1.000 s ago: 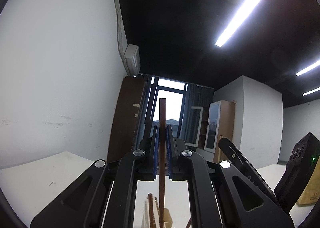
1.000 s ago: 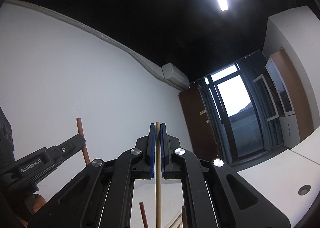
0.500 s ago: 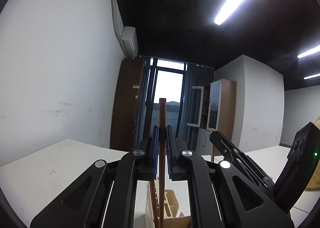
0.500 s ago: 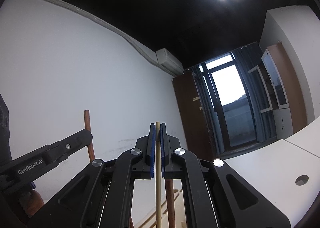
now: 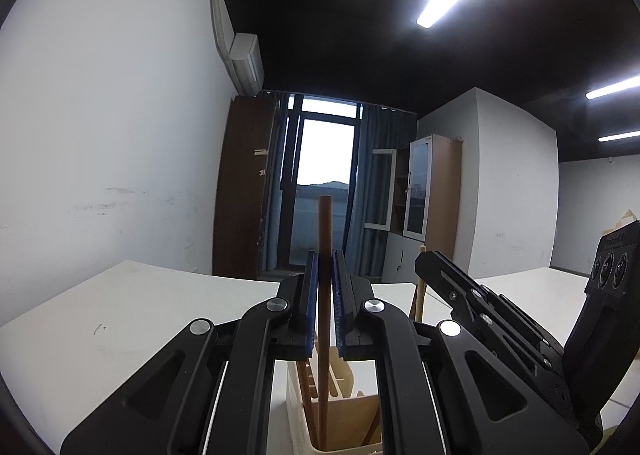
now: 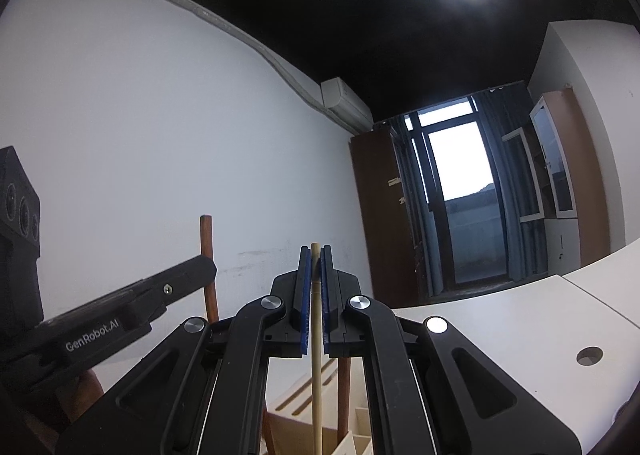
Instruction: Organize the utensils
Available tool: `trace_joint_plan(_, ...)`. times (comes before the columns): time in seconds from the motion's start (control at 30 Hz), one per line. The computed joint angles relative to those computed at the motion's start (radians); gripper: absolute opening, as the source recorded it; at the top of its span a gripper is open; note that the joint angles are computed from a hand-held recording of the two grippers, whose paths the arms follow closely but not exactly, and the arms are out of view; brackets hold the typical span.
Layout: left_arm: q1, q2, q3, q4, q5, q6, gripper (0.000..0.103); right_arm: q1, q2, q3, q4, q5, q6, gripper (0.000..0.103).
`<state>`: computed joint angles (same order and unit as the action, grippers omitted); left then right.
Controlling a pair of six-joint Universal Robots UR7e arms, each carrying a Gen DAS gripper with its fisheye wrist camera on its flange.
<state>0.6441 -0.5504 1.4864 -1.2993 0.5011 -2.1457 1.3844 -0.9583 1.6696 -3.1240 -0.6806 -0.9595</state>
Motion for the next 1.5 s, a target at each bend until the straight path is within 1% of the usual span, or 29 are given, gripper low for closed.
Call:
trace_joint_plan(0.17, 0.007, -0.013, 0.005, 0.021, 0.003, -0.004, 0.007, 0.0, -0.013, 0.01, 0.026, -0.03, -0.024, 0.005)
trace_joint_plan(0.37, 0.011, -0.023, 0.009, 0.092, 0.002, -0.059, 0.007, -0.001, -0.032, 0.02, 0.076, -0.069, -0.05, 0.005)
trace_joint_plan(0.5, 0.012, -0.025, 0.017, 0.1, -0.001, -0.056, 0.007, -0.004, -0.042, 0.024, 0.1, -0.099, -0.06, 0.005)
trace_joint_plan(0.67, 0.015, -0.031, 0.012, 0.171, -0.004, -0.113, 0.007, -0.004, -0.05, 0.017, 0.152, -0.141, -0.071, 0.005)
trace_joint_plan(0.73, 0.018, -0.03, -0.014, 0.227, -0.013, -0.135, 0.007, -0.006, -0.057, 0.023, 0.164, -0.153, -0.081, 0.005)
trace_joint_plan(0.87, 0.017, -0.027, -0.01, 0.238, -0.018, -0.144, 0.007, -0.006, -0.068, 0.034, 0.171, -0.172, -0.091, 0.005)
trace_joint_plan(1.07, 0.022, -0.027, -0.035, 0.338, -0.041, -0.227, 0.007, -0.004, -0.072, 0.03, 0.209, -0.201, -0.087, 0.006)
trace_joint_plan(1.1, 0.022, -0.03, -0.037, 0.355, -0.04, -0.24, 0.008, -0.005, -0.073, 0.033, 0.209, -0.206, -0.088, 0.006)
trace_joint_plan(1.13, 0.022, -0.036, -0.035, 0.362, -0.041, -0.251, 0.011, -0.005, -0.074, 0.034, 0.207, -0.209, -0.086, 0.008)
trace_joint_plan(1.17, 0.021, -0.042, -0.026, 0.357, -0.041, -0.257, 0.02, -0.006, -0.076, 0.034, 0.206, -0.209, -0.084, 0.01)
trace_joint_plan(1.2, 0.02, -0.048, -0.018, 0.359, -0.037, -0.268, 0.023, -0.019, -0.085, 0.052, 0.206, -0.199, -0.096, 0.016)
trace_joint_plan(1.23, 0.018, -0.056, -0.009, 0.353, -0.035, -0.269, 0.023, -0.02, -0.087, 0.051, 0.206, -0.202, -0.093, 0.019)
trace_joint_plan(1.3, 0.013, -0.069, 0.015, 0.319, -0.036, -0.255, 0.025, -0.022, -0.091, 0.052, 0.208, -0.206, -0.096, 0.019)
trace_joint_plan(1.5, -0.001, -0.087, 0.047, 0.294, -0.043, -0.256, 0.031, -0.031, -0.102, 0.069, 0.185, -0.235, -0.088, 0.019)
